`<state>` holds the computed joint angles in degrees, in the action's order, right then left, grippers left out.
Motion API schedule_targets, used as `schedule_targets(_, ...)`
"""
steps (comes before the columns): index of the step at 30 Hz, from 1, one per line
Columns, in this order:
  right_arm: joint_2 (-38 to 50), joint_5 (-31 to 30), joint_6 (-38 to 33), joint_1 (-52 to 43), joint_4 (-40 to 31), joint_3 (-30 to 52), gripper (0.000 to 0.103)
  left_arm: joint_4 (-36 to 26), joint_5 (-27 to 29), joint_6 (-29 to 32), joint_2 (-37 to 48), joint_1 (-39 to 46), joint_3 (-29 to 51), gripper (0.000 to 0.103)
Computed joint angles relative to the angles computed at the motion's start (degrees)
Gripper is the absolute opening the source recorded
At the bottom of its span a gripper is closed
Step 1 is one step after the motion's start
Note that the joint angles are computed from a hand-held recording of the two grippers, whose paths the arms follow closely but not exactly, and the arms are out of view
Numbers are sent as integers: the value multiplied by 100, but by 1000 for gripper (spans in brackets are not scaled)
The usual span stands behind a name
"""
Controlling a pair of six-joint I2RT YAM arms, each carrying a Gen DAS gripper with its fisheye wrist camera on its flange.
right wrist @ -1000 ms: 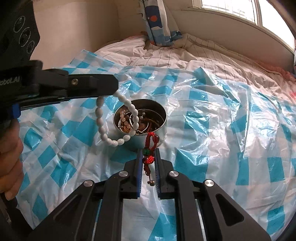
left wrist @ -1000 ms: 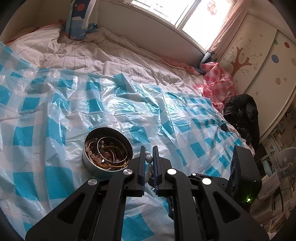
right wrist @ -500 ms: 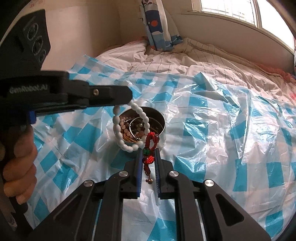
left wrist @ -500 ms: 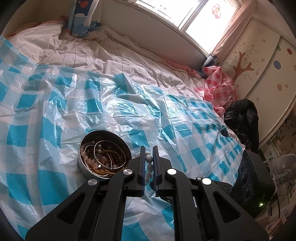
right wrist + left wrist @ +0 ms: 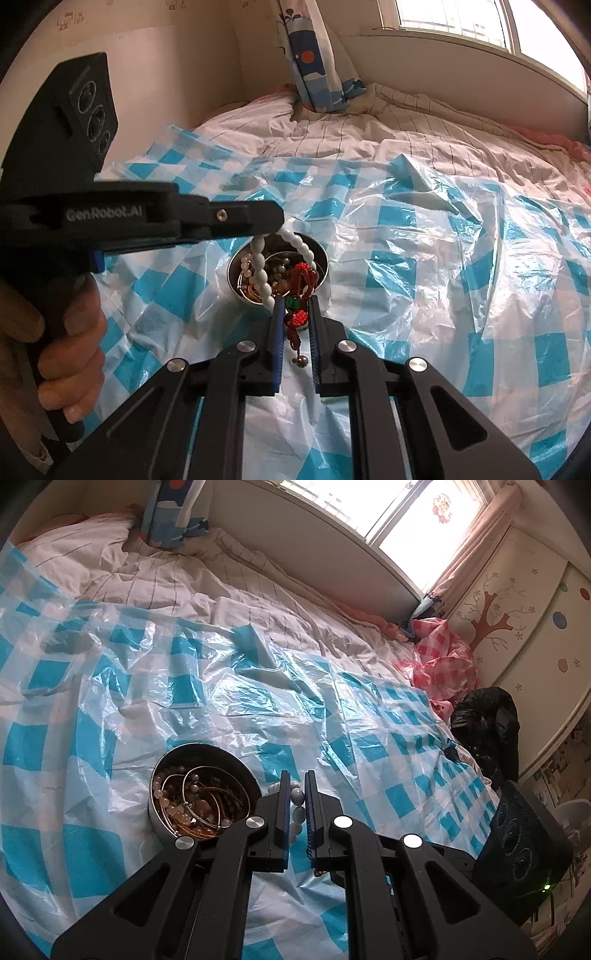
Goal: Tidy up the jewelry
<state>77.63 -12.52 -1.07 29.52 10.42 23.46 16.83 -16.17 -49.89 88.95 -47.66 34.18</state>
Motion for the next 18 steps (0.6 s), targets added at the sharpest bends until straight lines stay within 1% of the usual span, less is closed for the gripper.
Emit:
schedule_targets(8,54,-57,-34,-3,30,41,13,184,-125,-166,106,63,-71,7)
schedule_targets(10,86,-61,-45,7,43,52,13,-55,-208,-299,205,111,25,7)
schedule_targets(13,198,-51,-69,38,73,113,13,-706,-309,-557,420,186,292,7)
schedule_targets(18,271,5,-74,138,86,148,13,-726,-317,-734,306,285,147,8)
